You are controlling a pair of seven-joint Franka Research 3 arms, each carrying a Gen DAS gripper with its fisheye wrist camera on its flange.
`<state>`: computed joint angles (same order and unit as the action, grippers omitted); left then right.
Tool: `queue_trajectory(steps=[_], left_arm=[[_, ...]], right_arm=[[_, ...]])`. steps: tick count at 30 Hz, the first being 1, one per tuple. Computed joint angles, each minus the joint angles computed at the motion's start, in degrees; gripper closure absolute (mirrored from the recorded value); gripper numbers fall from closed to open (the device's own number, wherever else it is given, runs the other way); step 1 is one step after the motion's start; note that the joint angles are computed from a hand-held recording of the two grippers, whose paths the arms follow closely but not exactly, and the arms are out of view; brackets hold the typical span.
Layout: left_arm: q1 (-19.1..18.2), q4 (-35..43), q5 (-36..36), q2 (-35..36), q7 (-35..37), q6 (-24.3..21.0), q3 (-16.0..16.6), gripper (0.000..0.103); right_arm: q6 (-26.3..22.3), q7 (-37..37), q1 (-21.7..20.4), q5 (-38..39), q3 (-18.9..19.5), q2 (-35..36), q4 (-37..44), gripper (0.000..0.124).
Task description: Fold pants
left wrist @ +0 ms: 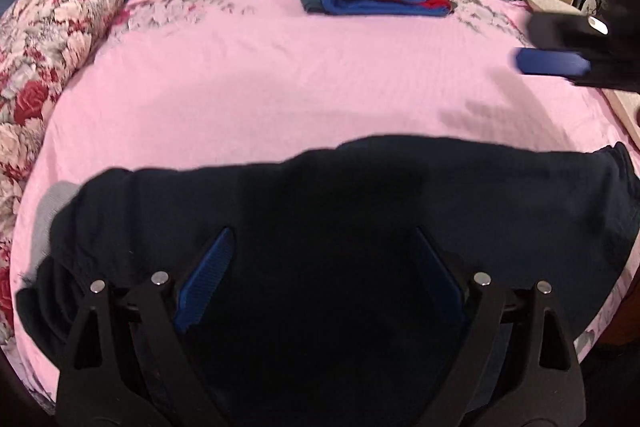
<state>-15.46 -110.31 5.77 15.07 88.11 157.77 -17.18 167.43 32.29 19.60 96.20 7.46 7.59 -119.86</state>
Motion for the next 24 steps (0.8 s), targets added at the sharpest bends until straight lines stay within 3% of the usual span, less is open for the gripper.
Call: queue_trajectory(steps=[3,4,8,11,14,19,24], left_arm=[[0.77,-1.65,-0.19,-0.49,2.39,1.34,-0.43,0.011],[1.37,-1.98,-1.15,-0.76,3.83,1.33,-0.94,0.011],[2.64,-2.86,-5.04,-1.25,7.37,1.56,-1.92,0.011],[2.76,-3.38,-6.34,-1.47,8.64,2.12,-1.99,0.01],[2.58,-3.54,-6.76,-1.47,9.17,2.46,-1.8,0.01],[2.3,-4.18,-6.84,-1.64,9.01,3.55,-1.59,0.009],[2.19,-4.72,-6.38,-1.82,8.5,4.39,-1.4,0.009]], right_arm=[[-9.44,17.66,-1.54,-16.31,-0.47,8.29,6.98,0.067],[-12.42,20.61,-2.35,-18.79,-0.06,9.94,8.45,0.067],[-26.35,21.55,-7.09,-16.94,2.98,12.52,10.72,0.064],[-31.5,23.02,-7.61,-18.35,3.35,12.03,10.39,0.063],[-32.92,26.31,-7.42,-20.63,2.65,12.55,11.38,0.063],[-28.97,31.85,-6.1,-26.46,2.24,13.75,13.34,0.062],[-29.7,30.34,-7.41,-22.57,4.56,17.85,18.15,0.057]])
